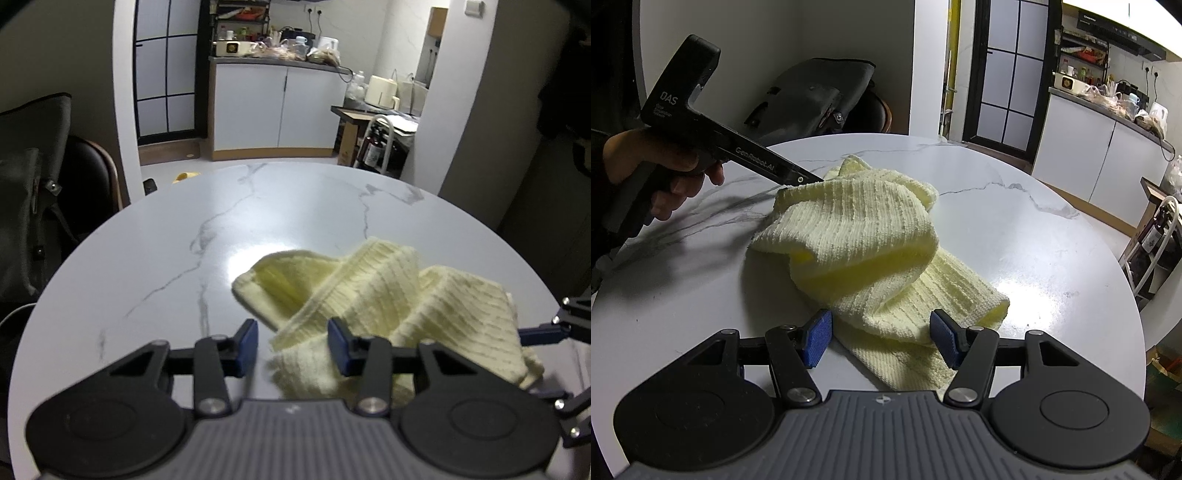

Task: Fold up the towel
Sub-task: 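Move the left tool down onto the yellow towel's edge and close it, then lift the towel with the left tool while the right tool grasps another towel edge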

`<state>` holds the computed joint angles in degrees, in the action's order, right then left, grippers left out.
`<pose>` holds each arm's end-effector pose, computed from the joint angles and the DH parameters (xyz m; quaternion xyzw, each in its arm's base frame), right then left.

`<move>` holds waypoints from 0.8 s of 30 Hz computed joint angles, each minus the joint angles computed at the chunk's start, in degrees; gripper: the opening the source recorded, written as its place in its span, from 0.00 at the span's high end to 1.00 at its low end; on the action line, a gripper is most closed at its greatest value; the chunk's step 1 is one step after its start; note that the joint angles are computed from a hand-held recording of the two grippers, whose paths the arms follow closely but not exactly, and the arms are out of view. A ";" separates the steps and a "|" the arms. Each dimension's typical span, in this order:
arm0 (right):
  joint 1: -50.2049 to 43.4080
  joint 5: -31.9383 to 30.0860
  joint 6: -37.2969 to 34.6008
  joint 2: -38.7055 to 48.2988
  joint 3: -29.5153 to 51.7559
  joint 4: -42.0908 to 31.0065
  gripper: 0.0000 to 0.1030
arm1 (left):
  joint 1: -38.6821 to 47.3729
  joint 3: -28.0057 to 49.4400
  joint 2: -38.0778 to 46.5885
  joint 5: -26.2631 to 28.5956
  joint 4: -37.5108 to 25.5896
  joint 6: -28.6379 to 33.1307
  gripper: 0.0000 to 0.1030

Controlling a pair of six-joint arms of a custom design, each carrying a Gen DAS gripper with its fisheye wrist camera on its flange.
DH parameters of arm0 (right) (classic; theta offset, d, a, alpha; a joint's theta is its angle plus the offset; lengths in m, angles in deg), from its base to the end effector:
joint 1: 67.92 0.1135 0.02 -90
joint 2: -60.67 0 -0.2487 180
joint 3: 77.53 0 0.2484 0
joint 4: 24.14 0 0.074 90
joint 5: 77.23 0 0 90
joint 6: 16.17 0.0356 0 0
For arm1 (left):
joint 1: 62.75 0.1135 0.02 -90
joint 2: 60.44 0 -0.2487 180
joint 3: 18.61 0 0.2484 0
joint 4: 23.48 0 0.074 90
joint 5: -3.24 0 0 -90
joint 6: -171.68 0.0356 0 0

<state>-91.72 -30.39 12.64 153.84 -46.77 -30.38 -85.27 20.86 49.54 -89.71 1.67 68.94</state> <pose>0.1793 -0.0525 0.0486 -0.3574 0.8438 0.1501 0.3712 0.2453 -0.0997 0.0351 0.0691 0.9222 -0.0923 0.3690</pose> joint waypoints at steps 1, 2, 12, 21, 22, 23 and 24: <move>0.03 0.00 0.08 -0.02 -0.04 0.11 0.39 | 0.02 -0.04 0.23 0.31 0.45 0.01 0.64; 0.06 0.01 0.14 -0.05 -0.12 0.26 0.39 | -0.07 -0.03 0.32 0.28 0.61 0.28 0.67; -0.83 -0.71 1.02 0.06 -0.62 1.53 0.70 | -0.25 -1.85 -1.72 0.16 1.57 -1.54 0.92; -5.10 -3.98 0.52 -4.98 0.03 -2.69 0.88 | -1.11 -8.02 -12.42 -2.31 1.46 -2.65 0.92; -5.57 -4.59 0.27 -6.09 0.11 -3.84 0.88 | -1.34 -8.88 -14.07 -2.66 1.29 -2.94 0.92; -5.95 -5.11 -0.12 -7.00 0.26 -5.00 0.88 | -1.64 -9.83 -15.97 -3.08 1.03 -3.27 0.92; -6.52 -5.86 -0.81 -8.15 0.39 -6.59 0.88 | -1.88 -10.26 -16.88 -3.39 0.94 -3.43 0.92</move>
<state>-98.24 -36.25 11.83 145.70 -46.37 -36.98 -87.15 10.60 32.66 -93.09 2.61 65.51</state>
